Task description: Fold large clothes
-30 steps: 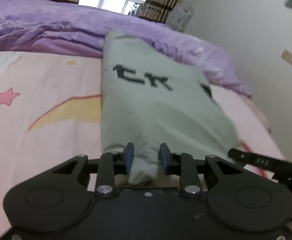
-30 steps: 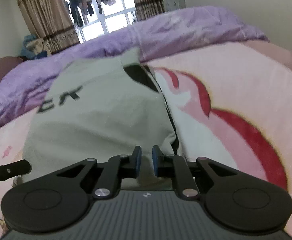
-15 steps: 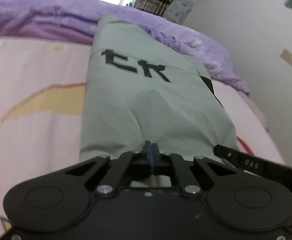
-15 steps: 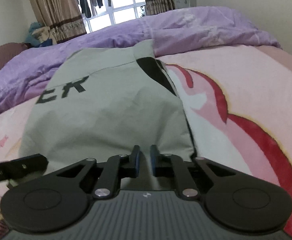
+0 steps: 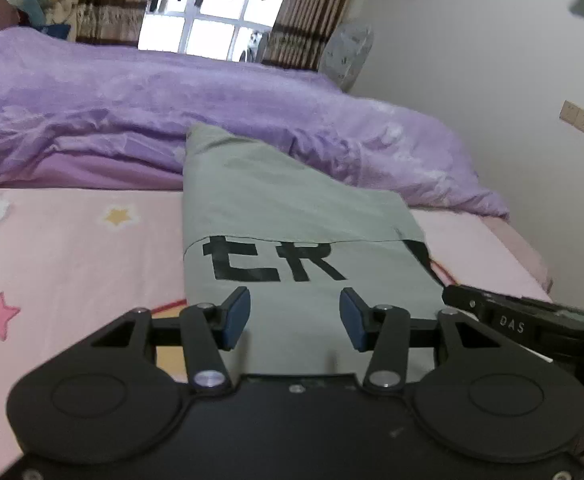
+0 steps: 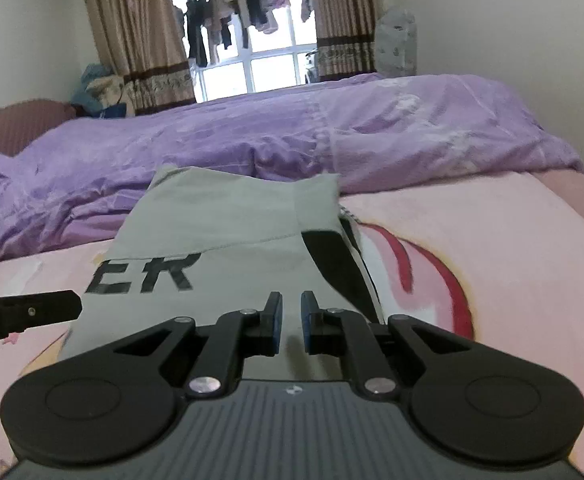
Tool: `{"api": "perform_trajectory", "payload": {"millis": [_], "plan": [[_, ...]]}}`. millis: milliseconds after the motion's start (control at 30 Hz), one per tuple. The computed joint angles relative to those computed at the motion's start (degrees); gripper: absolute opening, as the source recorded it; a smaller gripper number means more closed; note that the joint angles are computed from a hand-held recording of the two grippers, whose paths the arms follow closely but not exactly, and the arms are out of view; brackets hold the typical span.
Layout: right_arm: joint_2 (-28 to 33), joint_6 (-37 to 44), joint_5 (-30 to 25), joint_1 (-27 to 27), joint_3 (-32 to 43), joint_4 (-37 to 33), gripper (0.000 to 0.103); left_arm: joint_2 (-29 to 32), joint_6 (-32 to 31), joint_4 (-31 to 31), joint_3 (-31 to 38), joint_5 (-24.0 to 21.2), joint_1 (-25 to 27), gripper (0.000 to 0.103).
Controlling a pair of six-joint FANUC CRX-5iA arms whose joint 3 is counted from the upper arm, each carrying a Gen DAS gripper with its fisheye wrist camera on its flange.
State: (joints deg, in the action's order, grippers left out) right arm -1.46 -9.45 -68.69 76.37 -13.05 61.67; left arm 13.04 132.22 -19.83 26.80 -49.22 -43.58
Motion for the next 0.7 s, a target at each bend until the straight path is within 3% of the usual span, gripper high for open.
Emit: {"api": "perform_trajectory", "payload": {"millis": [100,367,467,567,700], "plan": [[1.81,3.00,1.15,-2.24,1.72,-2.80,0.012,2.47,-2.14,1.36,1.62,-1.90,0.83,0.048],[1.79,0.16,4.96,-3.42,-1.97,-2.75,0.012,3.56,0.47,-6.49,0.26,0.06,-1.81,0.051],[1.88,2.37,3.96,-3.11,-0.57,-4.46,0.012,3.48,0.02,-5.23,-0.01,0.46,-1.20,0.051],[2.06,4.86,2.95,-3.39,1.95,-5.17,0.015,3.57,-4.84,0.28,0.71,0.96,1.05,0.051],[2.89,5.72,4.39,-5.99,3.31,-0.27,0.020,6.86,-5.95,-2.57,7.72,-1.96,1.67,0.052]]}}
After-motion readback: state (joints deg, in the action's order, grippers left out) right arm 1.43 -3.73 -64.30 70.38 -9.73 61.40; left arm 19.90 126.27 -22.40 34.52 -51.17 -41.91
